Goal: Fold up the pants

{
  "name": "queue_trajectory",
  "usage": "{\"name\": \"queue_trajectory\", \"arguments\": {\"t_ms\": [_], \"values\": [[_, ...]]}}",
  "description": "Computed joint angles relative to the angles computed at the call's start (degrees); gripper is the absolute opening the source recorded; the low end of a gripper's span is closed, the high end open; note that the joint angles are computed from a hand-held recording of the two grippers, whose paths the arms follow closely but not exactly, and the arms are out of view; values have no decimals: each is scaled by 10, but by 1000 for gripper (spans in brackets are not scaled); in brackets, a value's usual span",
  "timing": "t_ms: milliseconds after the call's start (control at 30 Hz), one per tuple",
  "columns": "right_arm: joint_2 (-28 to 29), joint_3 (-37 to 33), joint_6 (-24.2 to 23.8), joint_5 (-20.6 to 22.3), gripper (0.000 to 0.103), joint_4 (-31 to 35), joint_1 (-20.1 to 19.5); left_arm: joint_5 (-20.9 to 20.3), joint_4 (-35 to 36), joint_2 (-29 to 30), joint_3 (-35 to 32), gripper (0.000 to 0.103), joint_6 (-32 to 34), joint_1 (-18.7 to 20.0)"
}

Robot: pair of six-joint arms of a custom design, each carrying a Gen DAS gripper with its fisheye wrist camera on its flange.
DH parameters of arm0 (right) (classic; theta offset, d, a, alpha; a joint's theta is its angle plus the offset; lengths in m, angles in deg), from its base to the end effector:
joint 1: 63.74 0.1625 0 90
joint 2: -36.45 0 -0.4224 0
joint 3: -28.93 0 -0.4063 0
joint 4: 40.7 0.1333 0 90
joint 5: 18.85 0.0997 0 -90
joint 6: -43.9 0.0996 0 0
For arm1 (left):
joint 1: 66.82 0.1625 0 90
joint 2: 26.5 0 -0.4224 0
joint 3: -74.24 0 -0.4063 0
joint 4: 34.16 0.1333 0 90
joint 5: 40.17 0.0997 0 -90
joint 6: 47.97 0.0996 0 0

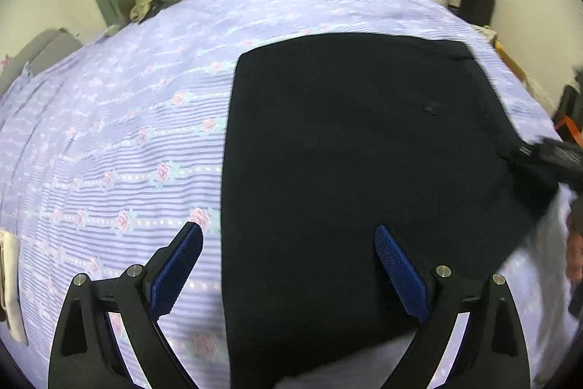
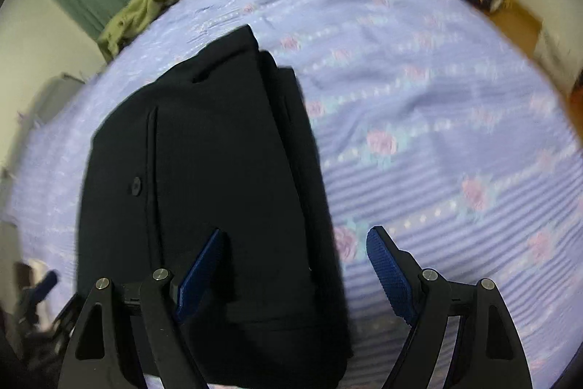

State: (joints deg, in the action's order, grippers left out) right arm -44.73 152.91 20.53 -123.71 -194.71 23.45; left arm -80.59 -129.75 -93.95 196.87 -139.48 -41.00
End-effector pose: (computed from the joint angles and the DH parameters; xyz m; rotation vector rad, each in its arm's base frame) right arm 0.0836 -0.4953 0.2502 0.4288 -2.7443 0.4244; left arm -0.2775 -0.3666 0.1013 -0.0589 2.0806 -0.7211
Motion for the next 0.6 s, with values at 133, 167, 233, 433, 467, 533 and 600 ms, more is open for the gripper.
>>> {"name": "queue_trajectory", "arguments": {"t_ms": [133,167,233,433,467,533,600], "values": [[-14,-5,20,64,82,53,-36,-4,-24,-23,11,97,-18,23],[-14,-5,15,65,82,59,-37,-6,-35,-27,15,97,-19,27],[-20,-4,-8,73,82,90,-38,-8,-43,-28,19,97,-20,30],[-34,12,-56,102,82,121,-54,-6,-64,-22,22,97,-19,33],[-27,5,-49,105,83,125,-54,-5,-68,-20,21,97,-14,34],[-7,-14,-33,119,83,129,-53,-2,-74,-14,18,97,5,37],[10,-30,-26,139,83,133,-55,0,-76,-9,11,97,27,38]]}}
